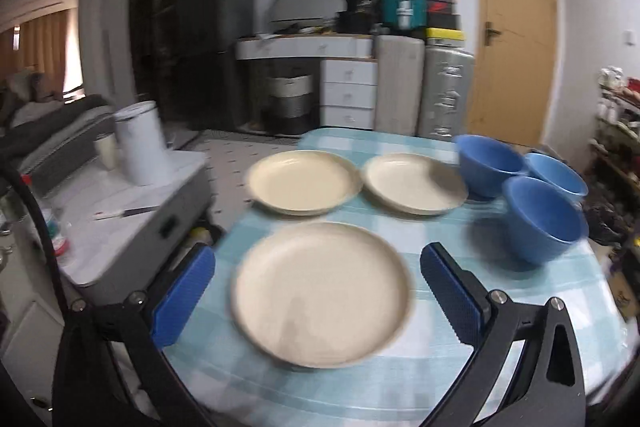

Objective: Organize plates and bowls
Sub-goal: 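Move the left tool toward the nearest cream plate while the right tool approaches another cream plate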

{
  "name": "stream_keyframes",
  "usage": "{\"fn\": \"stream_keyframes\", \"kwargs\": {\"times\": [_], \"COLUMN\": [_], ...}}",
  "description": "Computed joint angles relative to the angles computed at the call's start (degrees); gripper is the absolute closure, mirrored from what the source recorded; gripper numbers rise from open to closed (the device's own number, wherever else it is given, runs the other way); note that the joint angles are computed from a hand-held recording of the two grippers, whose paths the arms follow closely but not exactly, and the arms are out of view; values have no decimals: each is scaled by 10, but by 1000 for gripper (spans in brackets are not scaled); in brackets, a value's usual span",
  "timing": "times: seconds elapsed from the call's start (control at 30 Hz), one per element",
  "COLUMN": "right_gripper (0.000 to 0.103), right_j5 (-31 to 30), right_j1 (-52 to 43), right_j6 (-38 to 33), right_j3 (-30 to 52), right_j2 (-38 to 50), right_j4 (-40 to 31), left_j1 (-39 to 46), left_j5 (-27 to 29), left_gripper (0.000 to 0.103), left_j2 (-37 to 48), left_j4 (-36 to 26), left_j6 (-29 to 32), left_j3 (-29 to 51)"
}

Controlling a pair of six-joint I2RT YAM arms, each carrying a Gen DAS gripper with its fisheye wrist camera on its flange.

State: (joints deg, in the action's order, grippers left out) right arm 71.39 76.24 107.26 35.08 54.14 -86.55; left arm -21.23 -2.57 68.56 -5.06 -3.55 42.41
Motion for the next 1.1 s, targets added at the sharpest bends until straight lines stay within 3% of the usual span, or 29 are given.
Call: {"fn": "stream_keyframes", "kwargs": {"times": [0.03,0.07,0.13,0.2,0.3,0.47,0.53,0.63,0.8,0.9,1.1], "right_gripper": [0,0,0,0,0,0,0,0,0,0,0], "right_j5": [14,24,12,-60,-141,-316,-375,-423,-499,-562,-645], "right_j1": [7,1,-40,-107,-183,-328,-379,-430,-515,-568,-624], "right_j6": [-16,-84,-337,-575,-700,-775,-783,-784,-848,-882,-941], "right_j3": [6,9,-1,-18,-2,98,153,239,422,547,866], "right_j2": [1,-18,-92,-148,-128,12,80,175,363,477,716], "right_j4": [13,61,252,455,592,684,693,676,619,566,405], "left_j1": [21,38,73,86,98,128,138,156,152,155,142], "left_j5": [16,31,65,60,17,5,14,71,53,72,81], "left_gripper": [0,0,0,0,0,0,0,0,0,0,0], "left_j2": [7,12,22,47,109,186,234,298,432,512,697], "left_j4": [-9,-13,-13,-25,-85,-100,-124,-152,-222,-258,-425], "left_j6": [-1,-6,-5,8,11,4,10,25,36,35,51], "left_j3": [12,21,37,67,154,262,322,400,558,650,926]}}
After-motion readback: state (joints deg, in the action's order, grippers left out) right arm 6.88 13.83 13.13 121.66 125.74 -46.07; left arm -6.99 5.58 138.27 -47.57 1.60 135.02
